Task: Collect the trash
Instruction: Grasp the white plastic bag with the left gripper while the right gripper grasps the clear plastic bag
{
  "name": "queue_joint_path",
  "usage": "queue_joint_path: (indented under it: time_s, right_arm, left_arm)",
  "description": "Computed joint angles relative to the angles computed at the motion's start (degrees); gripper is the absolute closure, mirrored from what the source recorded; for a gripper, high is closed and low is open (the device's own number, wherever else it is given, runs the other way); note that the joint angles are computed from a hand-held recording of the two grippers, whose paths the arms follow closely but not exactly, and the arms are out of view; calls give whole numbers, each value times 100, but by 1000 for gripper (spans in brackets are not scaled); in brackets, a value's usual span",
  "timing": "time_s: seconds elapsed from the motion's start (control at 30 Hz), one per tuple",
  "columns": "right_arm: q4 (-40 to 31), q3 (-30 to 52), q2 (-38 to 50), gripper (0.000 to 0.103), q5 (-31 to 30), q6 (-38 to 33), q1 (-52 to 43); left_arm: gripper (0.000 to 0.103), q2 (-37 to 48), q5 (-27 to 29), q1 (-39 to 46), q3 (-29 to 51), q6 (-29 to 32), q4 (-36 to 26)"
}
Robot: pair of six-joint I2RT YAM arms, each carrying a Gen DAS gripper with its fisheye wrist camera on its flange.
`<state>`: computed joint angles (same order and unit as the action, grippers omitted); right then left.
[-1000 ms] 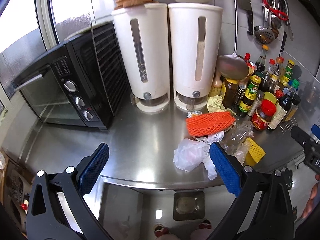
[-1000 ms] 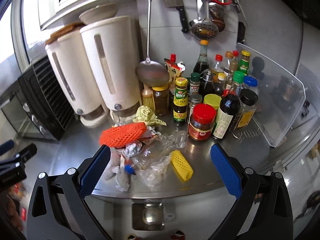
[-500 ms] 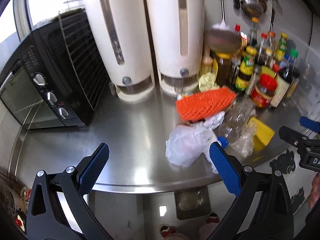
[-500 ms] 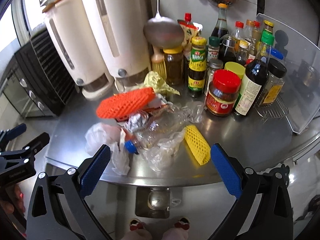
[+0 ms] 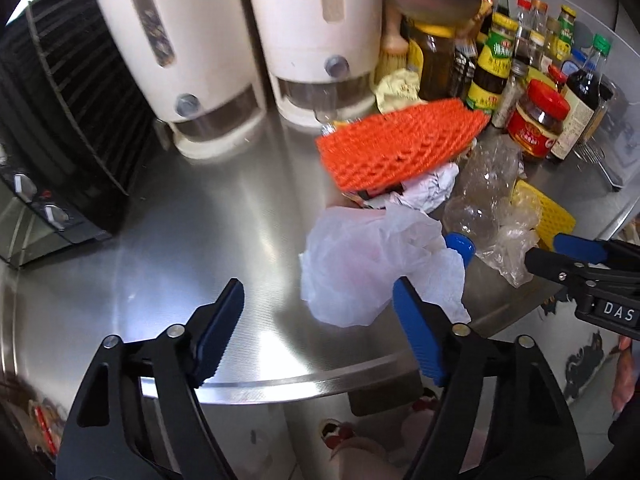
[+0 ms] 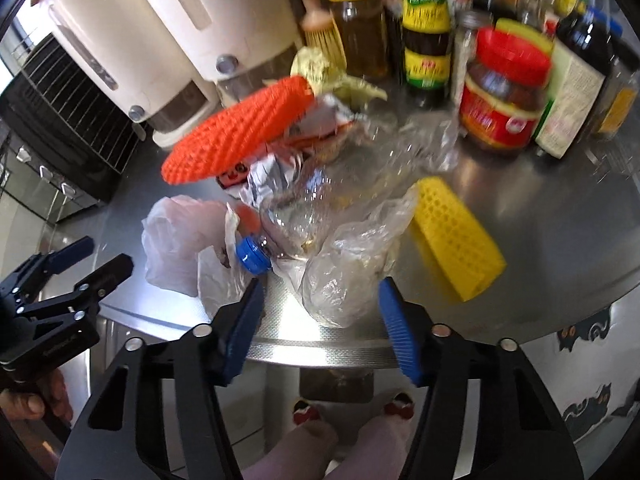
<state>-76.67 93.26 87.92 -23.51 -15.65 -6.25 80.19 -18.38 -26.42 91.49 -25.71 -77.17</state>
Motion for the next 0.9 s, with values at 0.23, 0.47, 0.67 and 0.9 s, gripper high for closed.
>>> queue_joint_path:
  time_s: [0.23, 0.47, 0.67, 0.9]
  right_arm:
    - [14, -125, 296, 56, -63, 104, 63]
    - [98, -145, 442, 84, 105, 65, 151]
    - [252, -137, 388, 95, 351, -29, 211]
    - [274, 22, 80, 97, 257, -122, 162]
  left_arm:
    - [29, 396, 423, 176, -110, 245, 223]
    - [47, 532, 949, 527, -388, 428, 552]
    - [87, 484, 1294, 628, -419, 380, 662]
    - [101, 237, 992, 562, -191, 154, 436]
